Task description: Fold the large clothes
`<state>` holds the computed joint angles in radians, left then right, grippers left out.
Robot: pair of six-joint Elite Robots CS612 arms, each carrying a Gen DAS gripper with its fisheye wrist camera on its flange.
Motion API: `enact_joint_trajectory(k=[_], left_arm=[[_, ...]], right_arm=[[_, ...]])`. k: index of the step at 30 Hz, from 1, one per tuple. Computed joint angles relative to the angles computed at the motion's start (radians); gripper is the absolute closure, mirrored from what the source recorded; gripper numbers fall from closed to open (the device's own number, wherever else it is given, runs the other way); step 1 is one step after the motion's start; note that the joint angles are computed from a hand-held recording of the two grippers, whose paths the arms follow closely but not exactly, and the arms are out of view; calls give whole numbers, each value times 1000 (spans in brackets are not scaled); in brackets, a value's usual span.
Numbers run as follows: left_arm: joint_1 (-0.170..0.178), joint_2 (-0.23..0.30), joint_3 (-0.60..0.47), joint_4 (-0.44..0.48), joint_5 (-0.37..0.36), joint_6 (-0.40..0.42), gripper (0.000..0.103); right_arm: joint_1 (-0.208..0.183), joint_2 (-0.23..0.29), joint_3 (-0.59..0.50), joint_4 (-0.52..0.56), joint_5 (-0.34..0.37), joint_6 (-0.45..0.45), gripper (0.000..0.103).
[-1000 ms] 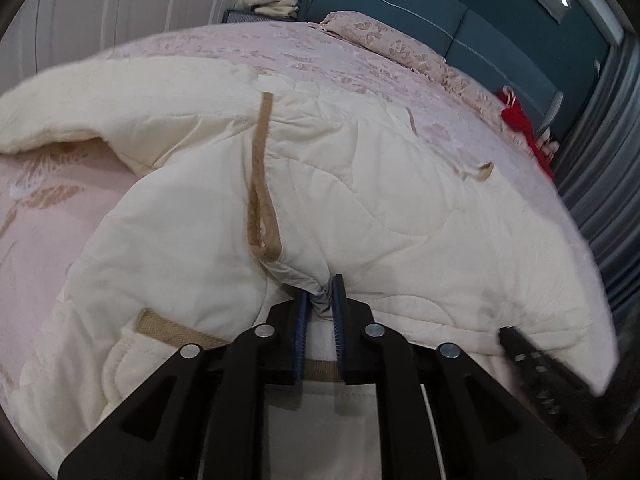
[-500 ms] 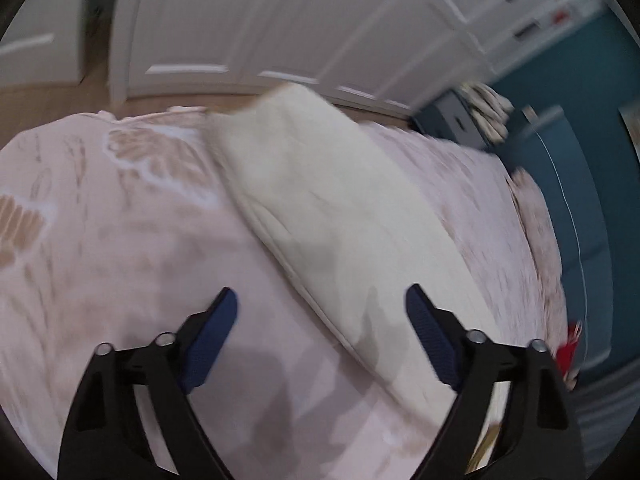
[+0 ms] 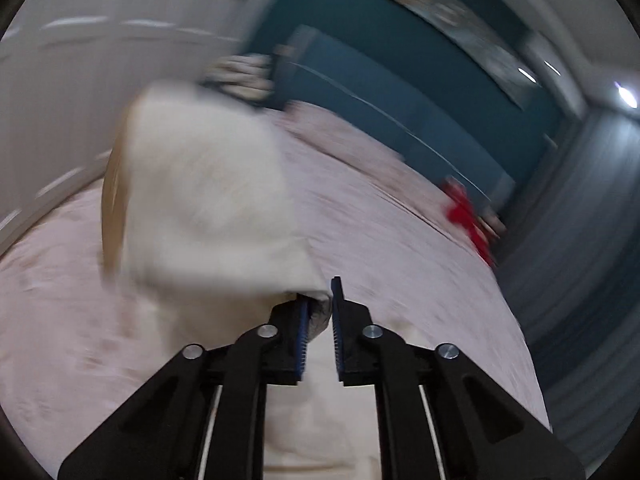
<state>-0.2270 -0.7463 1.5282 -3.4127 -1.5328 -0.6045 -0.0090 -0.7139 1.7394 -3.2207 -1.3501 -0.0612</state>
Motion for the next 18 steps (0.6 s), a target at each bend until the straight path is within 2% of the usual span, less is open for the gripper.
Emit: enact_joint_trajectory(k=[2,3,4,7,8,11,14,16,18], left_arm=[[-61,18,-30,19,-86,46,51],[-84,30,-38,29,-100,51,19],[-107,47,-42,22,-102,50,13],[-140,79,-33,54,-114,10,14],[-137,95,-29,72,-137,-50,14],[-94,128,-11,71,-208,-263,14],[-43,151,-2,55,-203,-439,16],[-18,154,-2,62,-182,-489,17],[7,165,-30,81,-175,-497,19]], right_arm=[[-1,-4,9,-21,3,-13,55],[-4,-6,14,-28,7,-13,54],[-7,-8,16,-30,12,-12,52],[-23,-10,20,-31,19,1,47],[-32,-10,17,-27,25,10,46],[-55,-4,-1,-23,38,36,46],[-76,11,-48,-17,47,86,44],[-86,25,-86,-10,60,138,43],[-93,51,-144,7,86,209,43]])
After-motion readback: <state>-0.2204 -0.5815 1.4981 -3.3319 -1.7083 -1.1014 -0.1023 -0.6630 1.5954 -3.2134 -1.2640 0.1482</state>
